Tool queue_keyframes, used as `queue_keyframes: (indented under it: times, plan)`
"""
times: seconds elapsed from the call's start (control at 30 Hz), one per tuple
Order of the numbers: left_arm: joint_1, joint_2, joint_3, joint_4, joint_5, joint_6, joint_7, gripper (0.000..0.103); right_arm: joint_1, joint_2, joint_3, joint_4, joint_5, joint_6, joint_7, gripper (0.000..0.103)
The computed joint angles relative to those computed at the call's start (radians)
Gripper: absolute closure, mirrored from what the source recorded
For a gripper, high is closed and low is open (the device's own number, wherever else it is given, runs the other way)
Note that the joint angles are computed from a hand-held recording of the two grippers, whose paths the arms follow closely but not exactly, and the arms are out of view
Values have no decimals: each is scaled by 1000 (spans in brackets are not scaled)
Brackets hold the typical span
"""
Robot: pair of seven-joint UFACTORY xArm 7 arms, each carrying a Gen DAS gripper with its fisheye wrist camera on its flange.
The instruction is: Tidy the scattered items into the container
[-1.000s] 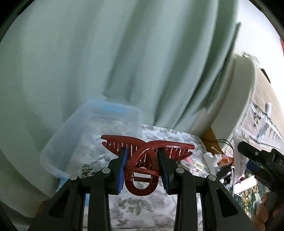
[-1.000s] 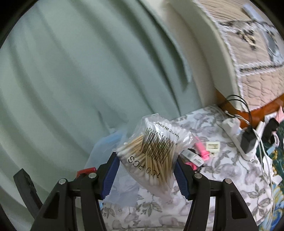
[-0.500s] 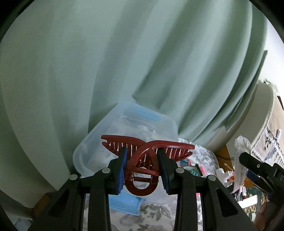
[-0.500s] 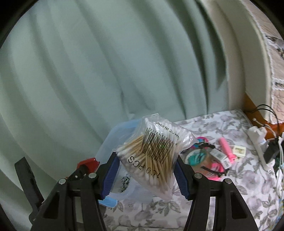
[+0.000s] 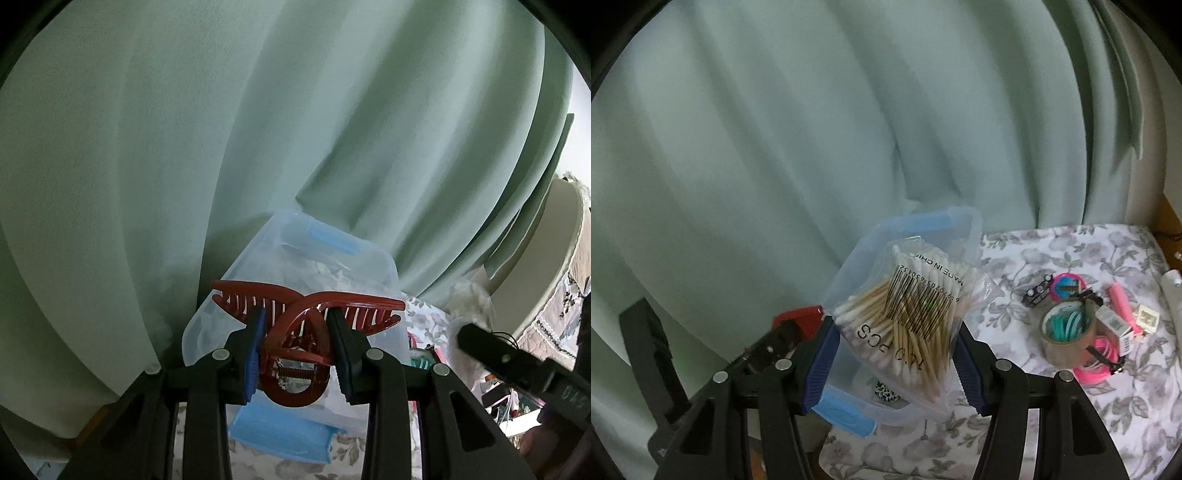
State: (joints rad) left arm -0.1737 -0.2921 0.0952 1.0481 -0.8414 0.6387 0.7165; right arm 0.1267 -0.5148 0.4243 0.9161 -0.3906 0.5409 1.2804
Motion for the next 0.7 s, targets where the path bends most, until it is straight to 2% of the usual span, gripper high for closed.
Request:
queue_keyframes:
  times: [0.7]
  plan:
    - [78,74,-8,56,39,136,11,67,100,213,-91,58,35,-74,-102,39]
